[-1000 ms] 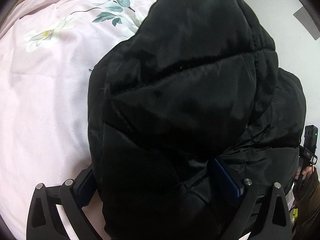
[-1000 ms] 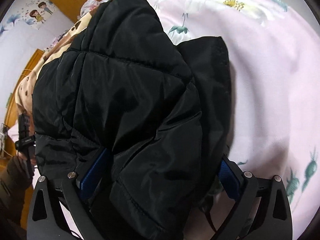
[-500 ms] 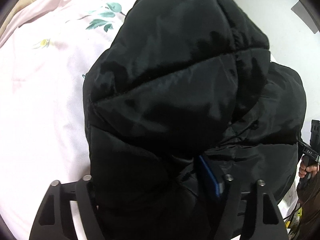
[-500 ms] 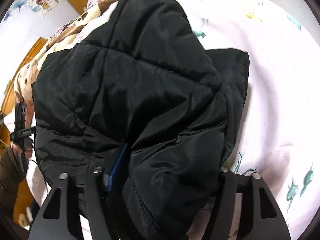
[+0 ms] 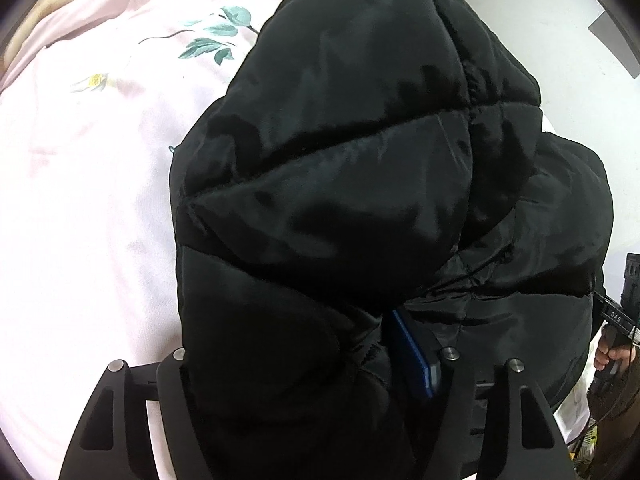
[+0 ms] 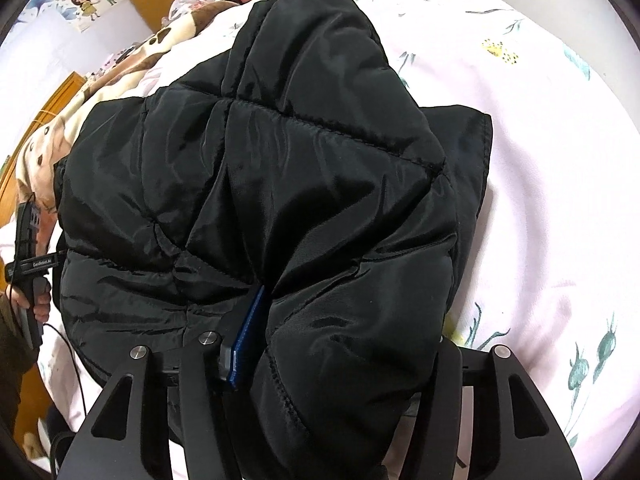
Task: Fold large clothes
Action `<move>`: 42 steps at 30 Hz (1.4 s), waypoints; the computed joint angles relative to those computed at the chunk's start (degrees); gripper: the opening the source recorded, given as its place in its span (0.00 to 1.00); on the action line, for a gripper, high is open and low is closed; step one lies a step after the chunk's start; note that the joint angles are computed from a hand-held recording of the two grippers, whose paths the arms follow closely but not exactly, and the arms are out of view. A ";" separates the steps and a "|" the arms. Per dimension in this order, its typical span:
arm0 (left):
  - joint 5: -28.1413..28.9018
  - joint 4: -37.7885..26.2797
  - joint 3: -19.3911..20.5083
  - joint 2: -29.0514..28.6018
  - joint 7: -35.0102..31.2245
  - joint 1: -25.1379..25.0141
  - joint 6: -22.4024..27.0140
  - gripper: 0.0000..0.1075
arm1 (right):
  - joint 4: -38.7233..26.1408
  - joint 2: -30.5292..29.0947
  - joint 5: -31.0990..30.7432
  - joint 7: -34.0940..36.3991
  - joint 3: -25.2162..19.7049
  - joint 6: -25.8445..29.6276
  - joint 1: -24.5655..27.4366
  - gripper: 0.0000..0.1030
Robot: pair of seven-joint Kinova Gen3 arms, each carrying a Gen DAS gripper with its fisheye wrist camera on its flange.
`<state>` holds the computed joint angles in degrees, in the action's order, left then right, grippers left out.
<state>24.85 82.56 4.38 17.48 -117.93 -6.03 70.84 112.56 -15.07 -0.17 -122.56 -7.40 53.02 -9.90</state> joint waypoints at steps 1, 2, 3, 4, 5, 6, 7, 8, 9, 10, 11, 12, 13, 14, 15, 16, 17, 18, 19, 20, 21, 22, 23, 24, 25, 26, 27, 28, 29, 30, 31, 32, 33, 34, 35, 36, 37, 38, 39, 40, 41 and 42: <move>-0.30 0.10 0.11 -0.25 0.26 0.23 -0.31 0.64 | -0.19 0.09 0.73 -1.01 -0.77 0.28 0.18 0.54; -0.60 0.39 0.10 -0.70 0.65 0.66 -0.71 0.63 | -0.12 -0.15 1.33 -1.86 -1.32 0.55 0.25 0.54; -1.43 0.79 -0.11 -1.52 1.49 1.65 -1.61 0.61 | -0.46 0.01 2.72 -3.58 -2.63 0.97 0.42 0.54; -1.73 2.07 -0.59 -2.49 1.48 2.21 -2.77 0.59 | -0.98 0.46 4.18 -5.79 -4.28 1.34 0.35 0.54; -2.56 3.00 -1.14 -3.67 2.27 3.59 -4.32 0.58 | -1.22 0.59 5.73 -7.74 -5.55 1.76 0.13 0.54; -3.17 3.70 -1.99 -4.52 2.74 5.01 -5.40 0.55 | -1.47 0.74 7.25 -9.54 -6.59 2.19 -0.17 0.53; -3.87 4.50 -2.56 -5.42 3.43 6.24 -6.67 0.53 | -1.59 0.90 8.46 -11.10 -7.28 2.45 -0.55 0.53; -5.12 5.58 -2.34 -6.66 4.70 7.16 -8.44 0.51 | -1.67 1.03 9.55 -12.48 -7.80 2.66 -0.99 0.52; -5.73 6.27 -2.38 -7.42 5.36 7.68 -9.50 0.49 | -1.80 1.16 11.02 -14.24 -8.71 2.99 -1.41 0.50; -6.60 7.15 -2.31 -8.36 6.31 8.34 -10.84 0.46 | -1.97 1.26 12.20 -15.58 -9.24 3.38 -1.91 0.50; -8.00 8.26 -2.66 -9.57 7.68 9.88 -12.62 0.45 | -2.18 1.36 13.38 -16.95 -9.85 3.87 -2.45 0.48; -9.68 9.07 -2.26 -10.44 9.47 10.74 -14.05 0.44 | -2.42 1.57 15.39 -18.93 -11.19 4.59 -3.00 0.46; -11.00 9.53 -2.47 -11.01 10.76 11.82 -14.99 0.42 | -2.55 1.74 16.71 -20.29 -11.78 5.14 -3.65 0.45; -13.09 10.10 -2.12 -11.79 12.61 12.95 -16.16 0.42 | -2.87 2.05 18.13 -21.76 -12.49 5.92 -4.31 0.44; -14.55 10.40 -1.43 -12.31 14.09 13.27 -16.78 0.41 | -3.09 2.30 19.59 -23.46 -13.31 6.64 -4.99 0.42; -15.46 10.76 -1.73 -12.80 15.18 14.26 -17.29 0.40 | -3.23 2.48 20.75 -24.80 -13.78 7.18 -5.68 0.41; -16.50 11.15 -1.36 -13.18 16.20 14.74 -18.02 0.40 | -3.33 2.65 21.81 -26.09 -14.17 7.68 -6.38 0.41; -16.93 11.97 -1.53 -13.13 16.61 15.32 -19.38 0.40 | -3.31 2.86 22.95 -27.58 -14.64 8.10 -7.07 0.40; -17.65 12.55 -1.30 -13.40 16.86 15.61 -20.22 0.40 | -3.26 2.99 23.74 -28.63 -14.75 8.36 -7.76 0.40; -18.38 13.03 -1.35 -13.88 17.30 16.38 -20.79 0.40 | -3.11 3.06 24.23 -29.23 -14.46 8.42 -8.41 0.40; -18.52 13.45 -1.13 -14.17 17.82 16.54 -21.38 0.40 | -3.06 3.21 24.81 -30.17 -14.43 8.56 -9.02 0.40; -18.64 13.51 -1.10 -14.29 17.83 16.55 -21.38 0.40 | -3.11 3.30 25.19 -30.75 -14.21 8.73 -9.57 0.40; -18.87 14.10 -0.71 -14.66 18.18 16.50 -21.84 0.40 | -3.13 3.44 25.66 -31.41 -14.19 8.93 -10.10 0.40; -19.09 14.26 0.10 -14.85 19.04 16.11 -22.09 0.40 | -3.15 3.67 26.37 -32.14 -14.39 9.26 -10.63 0.40; -19.82 14.29 0.63 -14.64 19.88 16.33 -22.61 0.40 | -3.15 3.78 27.04 -33.43 -14.97 9.93 -11.29 0.40; -19.90 14.76 1.34 -14.93 19.97 15.55 -23.04 0.40 | -3.05 3.79 27.60 -34.61 -15.34 10.42 -11.92 0.40; -20.14 14.83 1.63 -15.09 20.87 15.68 -23.13 0.40 | -2.90 3.71 27.95 -35.28 -15.25 10.58 -12.42 0.39; -20.63 14.70 1.86 -15.11 21.30 15.81 -23.06 0.39 | -2.90 3.68 28.17 -35.64 -15.04 10.76 -12.81 0.39; -21.03 14.41 2.04 -15.10 22.17 16.11 -22.93 0.39 | -2.72 3.82 28.74 -36.91 -15.48 10.97 -13.24 0.38; -20.87 14.09 2.05 -14.96 22.36 16.22 -22.67 0.38 | -2.78 3.90 29.42 -38.05 -15.90 11.49 -13.69 0.37; -20.31 14.30 1.55 -15.11 21.62 16.73 -23.34 0.37 | -2.78 3.89 30.11 -39.00 -16.33 12.15 -14.22 0.36; -19.07 14.97 -0.01 -16.32 19.94 17.63 -23.13 0.36 | -2.92 4.23 31.08 -40.14 -17.00 12.90 -14.80 0.34; -18.76 16.70 -2.63 -18.58 18.84 17.47 -21.99 0.34 | -3.08 4.31 32.06 -41.37 -17.64 13.79 -15.49 0.33; -17.52 18.76 -4.32 -21.14 16.81 16.65 -21.55 0.33 | -3.09 4.22 32.42 -42.12 -17.66 14.12 -16.08 0.32; -15.64 19.92 -4.94 -22.64 14.71 16.18 -22.02 0.32 | -3.18 4.08 32.71 -42.84 -17.71 14.51 -16.61 0.31; -14.59 20.50 -4.56 -23.09 13.45 15.05 -22.68 0.31 | -3.36 3.94 33.10 -43.60 -17.96 15.07 -17.09 0.29; -14.05 20.55 -4.18 -23.56 13.04 14.32 -22.45 0.30 | -3.60 3.83 33.54 -44.28 -18.28 15.70 -17.56 0.29; -13.42 20.57 -3.99 -23.95 12.77 13.80 -22.17 0.30 | -3.88 3.74 34.12 -45.08 -18.75 16.41 -18.02 0.28; -13.01 20.55 -4.05 -24.46 12.68 13.63 -21.73 0.29 | -4.13 3.64 34.76 -45.81 -19.20 17.11 -18.45 0.27; -12.59 20.80 -4.99 -24.65 12.35 14.18 -21.99 0.28 | -4.50 3.66 35.44 -46.46 -19.74 18.01 -18.91 0.27; -11.73 21.35 -5.46 -24.31 11.18 13.81 -22.85 0.27 | -4.77 3.60 36.05 -47.17 -20.23 18.72 -19.41 0.26; -11.45 21.57 -5.92 -25.02 10.81 14.10 -22.80 0.27 | -4.87 3.41 36.36 -47.61 -20.34 19.02 -19.81 0.26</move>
